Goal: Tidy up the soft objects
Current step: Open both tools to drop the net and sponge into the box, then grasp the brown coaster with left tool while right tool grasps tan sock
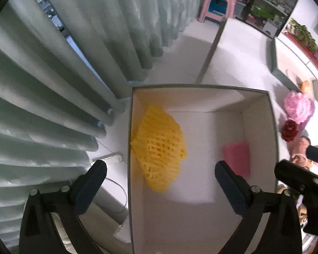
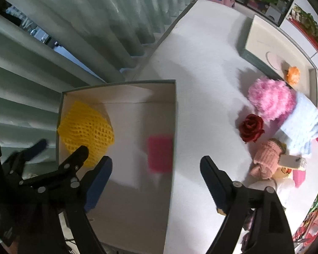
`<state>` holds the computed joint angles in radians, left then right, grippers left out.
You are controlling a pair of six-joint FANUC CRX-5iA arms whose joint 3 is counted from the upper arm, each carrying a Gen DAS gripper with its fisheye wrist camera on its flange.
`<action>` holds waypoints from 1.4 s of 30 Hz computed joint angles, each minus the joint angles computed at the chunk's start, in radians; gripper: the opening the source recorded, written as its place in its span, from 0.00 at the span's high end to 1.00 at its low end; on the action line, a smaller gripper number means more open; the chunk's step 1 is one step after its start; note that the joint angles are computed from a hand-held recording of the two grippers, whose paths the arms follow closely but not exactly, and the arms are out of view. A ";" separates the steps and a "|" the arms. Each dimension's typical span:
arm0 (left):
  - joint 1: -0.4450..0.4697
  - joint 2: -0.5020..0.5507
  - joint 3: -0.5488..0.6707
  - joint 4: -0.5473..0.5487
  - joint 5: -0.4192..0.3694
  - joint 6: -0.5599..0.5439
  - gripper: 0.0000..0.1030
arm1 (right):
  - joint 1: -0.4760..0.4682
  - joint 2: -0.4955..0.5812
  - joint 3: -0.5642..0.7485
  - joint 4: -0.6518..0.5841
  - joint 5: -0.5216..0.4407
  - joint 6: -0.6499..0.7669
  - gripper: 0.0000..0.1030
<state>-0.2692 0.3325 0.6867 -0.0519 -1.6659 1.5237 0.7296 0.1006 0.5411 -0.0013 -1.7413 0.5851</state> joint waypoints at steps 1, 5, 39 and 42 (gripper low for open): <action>0.000 0.003 0.007 0.004 -0.003 -0.003 0.00 | 0.002 -0.009 -0.008 0.005 0.007 -0.008 0.00; -0.011 0.001 0.025 0.003 -0.012 -0.021 0.00 | 0.025 -0.036 -0.030 0.022 0.009 -0.047 0.00; -0.361 0.082 0.170 -0.029 -0.179 0.031 0.00 | 0.222 -0.674 -0.557 0.112 -0.078 -0.600 0.00; -0.408 0.120 0.195 -0.038 -0.205 0.038 0.00 | 0.287 -0.782 -0.630 0.099 -0.147 -0.749 0.00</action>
<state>-0.6773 0.4528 0.8817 -0.0899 -1.8705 1.5617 1.0169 -0.6817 -0.0888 0.0976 -1.8887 -0.1637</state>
